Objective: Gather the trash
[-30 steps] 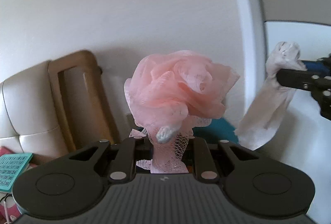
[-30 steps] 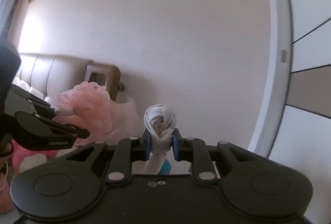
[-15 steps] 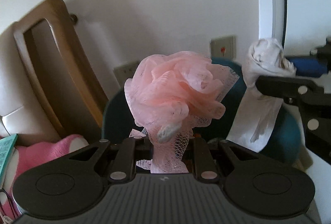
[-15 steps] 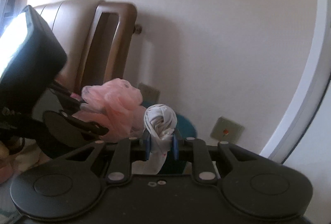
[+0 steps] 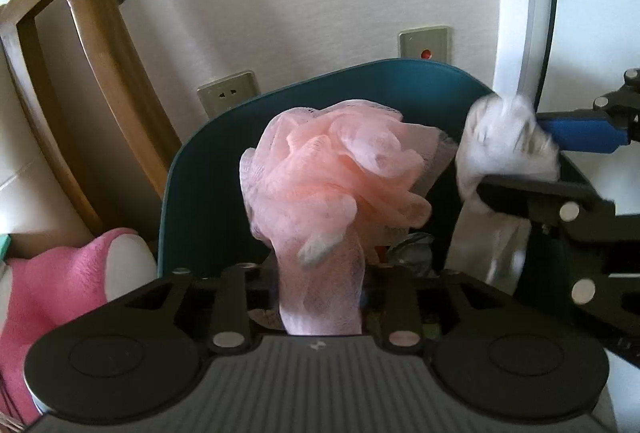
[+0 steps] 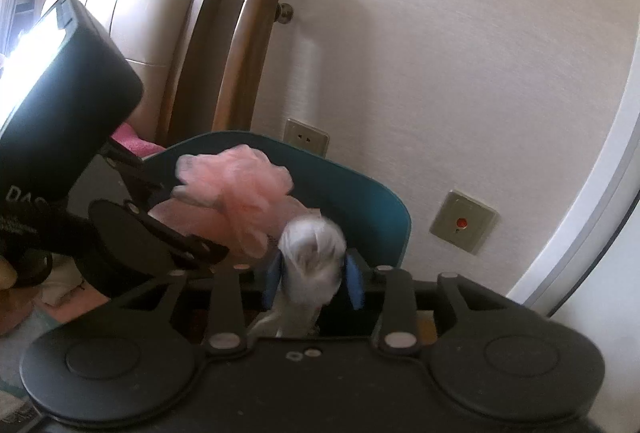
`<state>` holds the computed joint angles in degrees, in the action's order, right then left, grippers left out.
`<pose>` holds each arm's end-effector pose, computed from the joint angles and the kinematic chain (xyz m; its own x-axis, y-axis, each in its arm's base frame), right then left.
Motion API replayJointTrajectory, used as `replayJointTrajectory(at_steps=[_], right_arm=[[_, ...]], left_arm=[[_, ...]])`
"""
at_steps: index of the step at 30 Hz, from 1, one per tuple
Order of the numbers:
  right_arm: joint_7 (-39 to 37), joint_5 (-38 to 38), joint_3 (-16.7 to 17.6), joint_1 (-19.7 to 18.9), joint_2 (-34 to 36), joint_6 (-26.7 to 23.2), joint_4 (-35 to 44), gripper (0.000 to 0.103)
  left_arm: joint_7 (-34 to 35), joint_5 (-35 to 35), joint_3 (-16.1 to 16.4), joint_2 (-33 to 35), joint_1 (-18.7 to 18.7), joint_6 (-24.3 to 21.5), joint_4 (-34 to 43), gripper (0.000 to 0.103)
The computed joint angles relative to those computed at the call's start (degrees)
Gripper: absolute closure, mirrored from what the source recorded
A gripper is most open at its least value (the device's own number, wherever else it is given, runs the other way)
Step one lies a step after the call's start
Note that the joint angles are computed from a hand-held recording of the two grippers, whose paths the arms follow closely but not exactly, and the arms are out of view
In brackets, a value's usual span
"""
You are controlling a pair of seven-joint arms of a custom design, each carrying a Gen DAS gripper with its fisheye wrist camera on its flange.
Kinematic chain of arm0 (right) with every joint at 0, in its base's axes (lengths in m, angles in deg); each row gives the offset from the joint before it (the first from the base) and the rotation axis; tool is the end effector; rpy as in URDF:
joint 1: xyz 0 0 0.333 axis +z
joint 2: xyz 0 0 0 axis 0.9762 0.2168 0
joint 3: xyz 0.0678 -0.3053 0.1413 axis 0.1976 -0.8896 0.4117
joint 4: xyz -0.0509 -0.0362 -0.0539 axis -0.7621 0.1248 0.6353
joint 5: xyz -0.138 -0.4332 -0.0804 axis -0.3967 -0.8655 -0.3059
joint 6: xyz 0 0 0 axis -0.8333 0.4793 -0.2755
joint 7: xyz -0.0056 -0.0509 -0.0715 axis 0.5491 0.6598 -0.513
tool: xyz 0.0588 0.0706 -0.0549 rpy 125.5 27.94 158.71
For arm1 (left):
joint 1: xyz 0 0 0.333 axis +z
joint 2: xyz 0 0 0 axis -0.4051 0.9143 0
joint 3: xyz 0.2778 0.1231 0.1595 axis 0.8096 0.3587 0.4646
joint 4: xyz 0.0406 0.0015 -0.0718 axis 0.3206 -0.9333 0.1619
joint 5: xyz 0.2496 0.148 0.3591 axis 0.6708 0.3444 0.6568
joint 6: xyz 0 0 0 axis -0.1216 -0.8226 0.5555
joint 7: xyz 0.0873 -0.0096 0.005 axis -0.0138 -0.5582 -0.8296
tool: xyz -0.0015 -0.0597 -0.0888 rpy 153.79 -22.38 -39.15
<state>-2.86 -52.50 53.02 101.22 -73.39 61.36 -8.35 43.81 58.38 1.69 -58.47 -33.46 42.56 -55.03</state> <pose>0.4156 0.2897 1.0176 0.7032 -0.6882 0.1788 -0.2918 -0.5086 -0.8101 0.4895 -0.1071 1.0272 0.0913 -0.9814 -0.1688 -0.7405 0.0465 -0.6705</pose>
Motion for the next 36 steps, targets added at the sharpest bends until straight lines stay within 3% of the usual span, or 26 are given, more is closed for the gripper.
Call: replayJointTrajectory(at_steps=[3, 6, 9, 22, 27, 36], right_arm=[[0.6, 0.1, -0.1, -0.2, -0.7, 0.1, -0.6, 0.065], [1.0, 0.7, -0.3, -0.4, -1.3, 0.9, -0.8, 0.058], [2.1, 1.7, -0.6, -0.6, -1.6, 1.1, -0.2, 0.055], [2.0, 6.1, -2.2, -1.6, -3.7, 0.2, 2.9, 0.047], [2.4, 7.7, -2.6, -1.9, -4.9, -1.8, 4.3, 0.046], [3.3, 9.9, -2.6, -1.8, -5.2, -6.5, 8.8, 0.044]], left_arm=[[-0.3, 0.1, -0.1, -3.2, 0.5, 3.5, -5.4, 0.039], [-0.5, -1.1, -0.4, -4.9, 1.5, 5.2, -7.8, 0.039], [-1.4, -0.4, -1.0, -5.8, 2.1, 6.4, -8.3, 0.030], [-7.4, 1.5, -2.8, -9.0, 3.0, 9.2, -6.4, 0.021], [-10.4, 2.0, -4.1, -12.4, 3.6, 11.0, -8.7, 0.003], [-13.7, 1.6, -7.2, -16.7, 6.0, 9.1, -9.1, 0.002]])
